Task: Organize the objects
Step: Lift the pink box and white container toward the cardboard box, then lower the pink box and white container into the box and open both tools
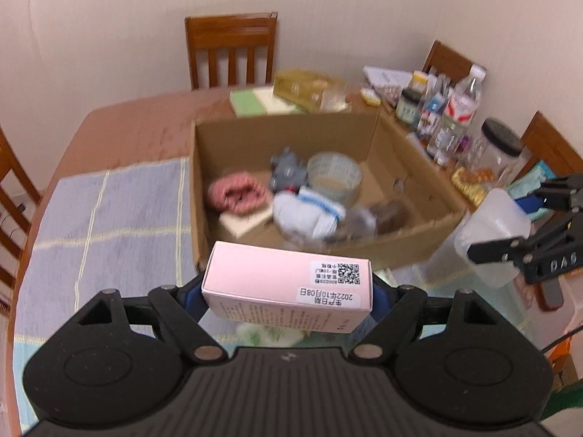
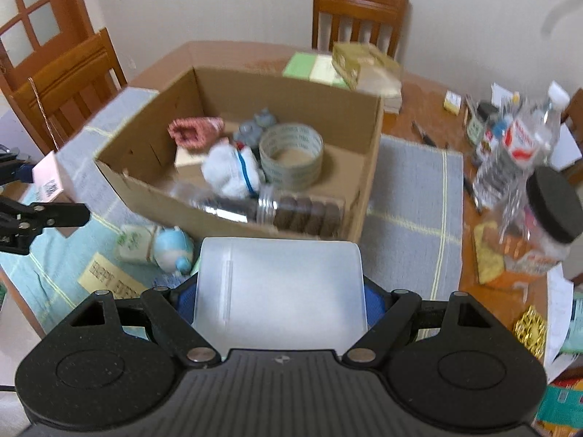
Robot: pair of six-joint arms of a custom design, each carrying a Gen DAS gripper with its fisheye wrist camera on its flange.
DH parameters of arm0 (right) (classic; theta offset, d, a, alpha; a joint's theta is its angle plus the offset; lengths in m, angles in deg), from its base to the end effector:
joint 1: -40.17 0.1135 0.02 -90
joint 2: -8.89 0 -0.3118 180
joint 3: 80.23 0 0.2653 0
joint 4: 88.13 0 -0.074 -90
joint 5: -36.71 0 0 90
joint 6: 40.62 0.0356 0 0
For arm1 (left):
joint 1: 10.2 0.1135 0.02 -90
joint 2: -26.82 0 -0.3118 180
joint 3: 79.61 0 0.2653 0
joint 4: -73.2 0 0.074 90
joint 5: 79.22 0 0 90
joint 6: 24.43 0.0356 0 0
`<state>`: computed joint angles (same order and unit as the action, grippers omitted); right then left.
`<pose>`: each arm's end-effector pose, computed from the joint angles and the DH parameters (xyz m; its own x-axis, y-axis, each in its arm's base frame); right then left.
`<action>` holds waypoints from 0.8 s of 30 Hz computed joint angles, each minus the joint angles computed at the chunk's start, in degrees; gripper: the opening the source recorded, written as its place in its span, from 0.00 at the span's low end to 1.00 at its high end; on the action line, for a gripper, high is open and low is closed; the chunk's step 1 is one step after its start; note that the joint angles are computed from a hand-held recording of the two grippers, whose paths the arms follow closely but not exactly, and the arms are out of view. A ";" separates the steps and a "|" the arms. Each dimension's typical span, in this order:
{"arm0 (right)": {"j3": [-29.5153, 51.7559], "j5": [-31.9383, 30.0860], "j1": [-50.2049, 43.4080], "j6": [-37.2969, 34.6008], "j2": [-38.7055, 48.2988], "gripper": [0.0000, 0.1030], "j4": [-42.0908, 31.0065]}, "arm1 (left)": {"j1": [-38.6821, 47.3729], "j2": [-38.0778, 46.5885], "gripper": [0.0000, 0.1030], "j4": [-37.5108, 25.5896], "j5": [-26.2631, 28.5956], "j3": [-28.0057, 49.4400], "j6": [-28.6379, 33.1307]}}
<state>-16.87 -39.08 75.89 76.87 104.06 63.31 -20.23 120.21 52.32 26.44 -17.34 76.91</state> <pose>0.2707 0.1839 0.1899 -0.8418 -0.0542 -0.5371 -0.0889 0.9953 0.0389 0.3255 -0.0673 0.2023 -0.6957 0.3153 -0.6455 0.4775 0.8743 -0.0875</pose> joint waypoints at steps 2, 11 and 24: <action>1.12 0.64 -0.01 -0.91 -0.43 0.84 -0.30 | -0.45 0.85 0.79 -0.05 0.26 1.97 -0.69; 5.77 1.60 -0.72 -4.37 0.50 0.84 -0.13 | -2.50 7.15 0.80 -0.38 -0.99 10.79 -1.02; 10.11 -0.12 -3.29 -7.31 5.01 0.84 0.95 | -2.13 13.71 0.98 3.20 -3.05 13.38 -2.44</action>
